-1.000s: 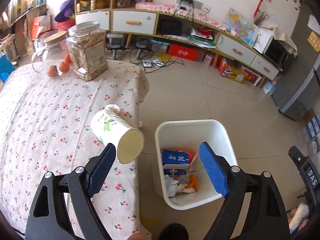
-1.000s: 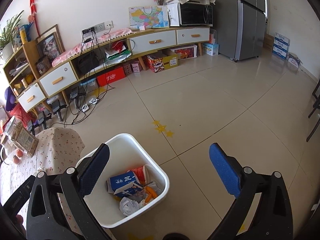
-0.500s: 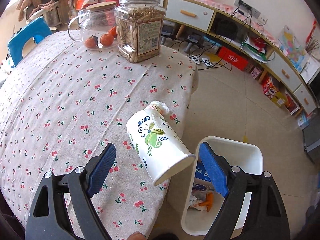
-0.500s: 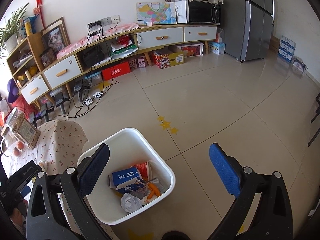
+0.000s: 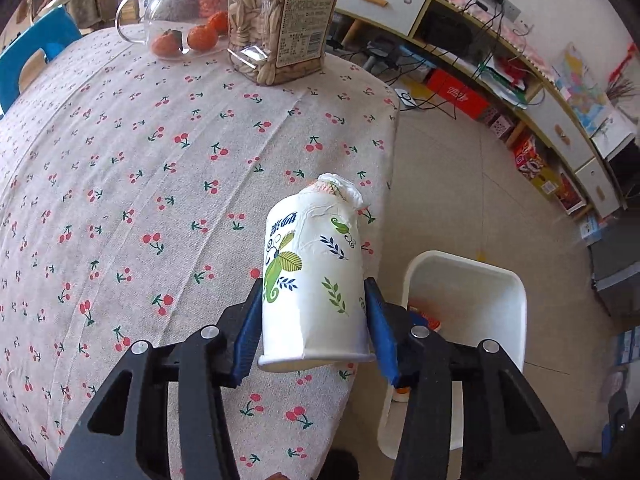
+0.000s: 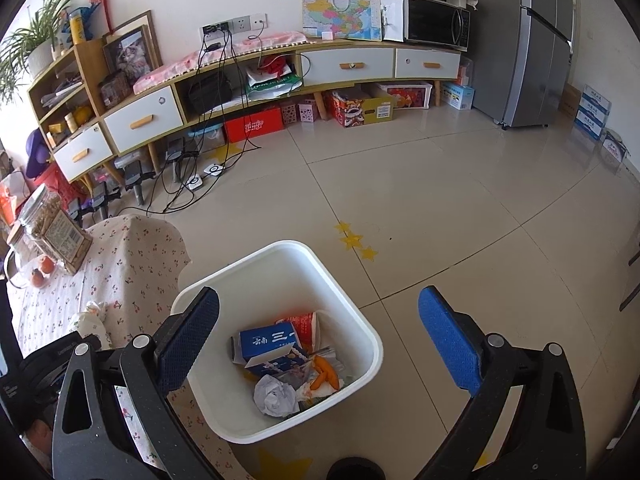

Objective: Collect trash
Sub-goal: 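Grasp the crumpled white plastic bag on the tablecloth with the right gripper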

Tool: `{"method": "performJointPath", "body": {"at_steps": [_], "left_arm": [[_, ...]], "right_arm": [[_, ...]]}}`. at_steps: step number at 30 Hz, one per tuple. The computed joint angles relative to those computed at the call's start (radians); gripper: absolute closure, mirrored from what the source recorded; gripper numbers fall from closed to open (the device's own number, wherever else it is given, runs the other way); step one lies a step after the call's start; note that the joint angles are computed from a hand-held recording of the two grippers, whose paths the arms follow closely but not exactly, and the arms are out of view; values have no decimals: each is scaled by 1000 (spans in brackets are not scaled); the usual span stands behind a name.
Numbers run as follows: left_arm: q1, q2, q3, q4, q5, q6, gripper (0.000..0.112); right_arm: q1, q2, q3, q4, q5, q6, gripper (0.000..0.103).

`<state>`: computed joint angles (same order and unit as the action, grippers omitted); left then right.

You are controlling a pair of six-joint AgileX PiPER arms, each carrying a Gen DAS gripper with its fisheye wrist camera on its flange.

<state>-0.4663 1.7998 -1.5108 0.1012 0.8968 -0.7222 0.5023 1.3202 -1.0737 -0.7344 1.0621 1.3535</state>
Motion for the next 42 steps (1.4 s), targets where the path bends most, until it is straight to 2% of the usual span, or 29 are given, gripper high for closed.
{"method": "performJointPath", "body": {"at_steps": [4,10,17,22,25,32,35,37,38,39,40,42], "left_arm": [[96,-81,90,-110,-40,150,68],[268,-179,177,-174,-72,365,68],[540,-203,158,-250,-47,588,68],[736,-198,88,-323,-8,760,68],[825,-206,68,-355,-18,854,68],[968,-173,38,-444,-35,985,68],[1002,-135,4,-477,-9,1005,68],[1021,-110,-25,-496,11,1006,68],[1033,-102,-33,-507,21,1010,68],[1042,-94,-41,-514,29,1010,68],[1050,-89,-46,-519,33,1010,68],[1058,-77,-58,-520,40,1004,67]], "right_arm": [[35,83,-75,29,-13,-50,7],[99,239,-242,90,-30,-141,7],[153,464,-503,227,-57,-259,7],[188,637,-702,278,2,-304,7],[206,717,-798,271,49,-328,7],[215,854,-965,277,141,-349,8],[208,885,-996,300,143,-361,19],[201,900,-1009,323,139,-378,31],[196,905,-1010,337,132,-385,41],[188,906,-1005,356,117,-391,47],[183,894,-979,361,88,-379,49],[181,886,-967,349,72,-365,65]]}}
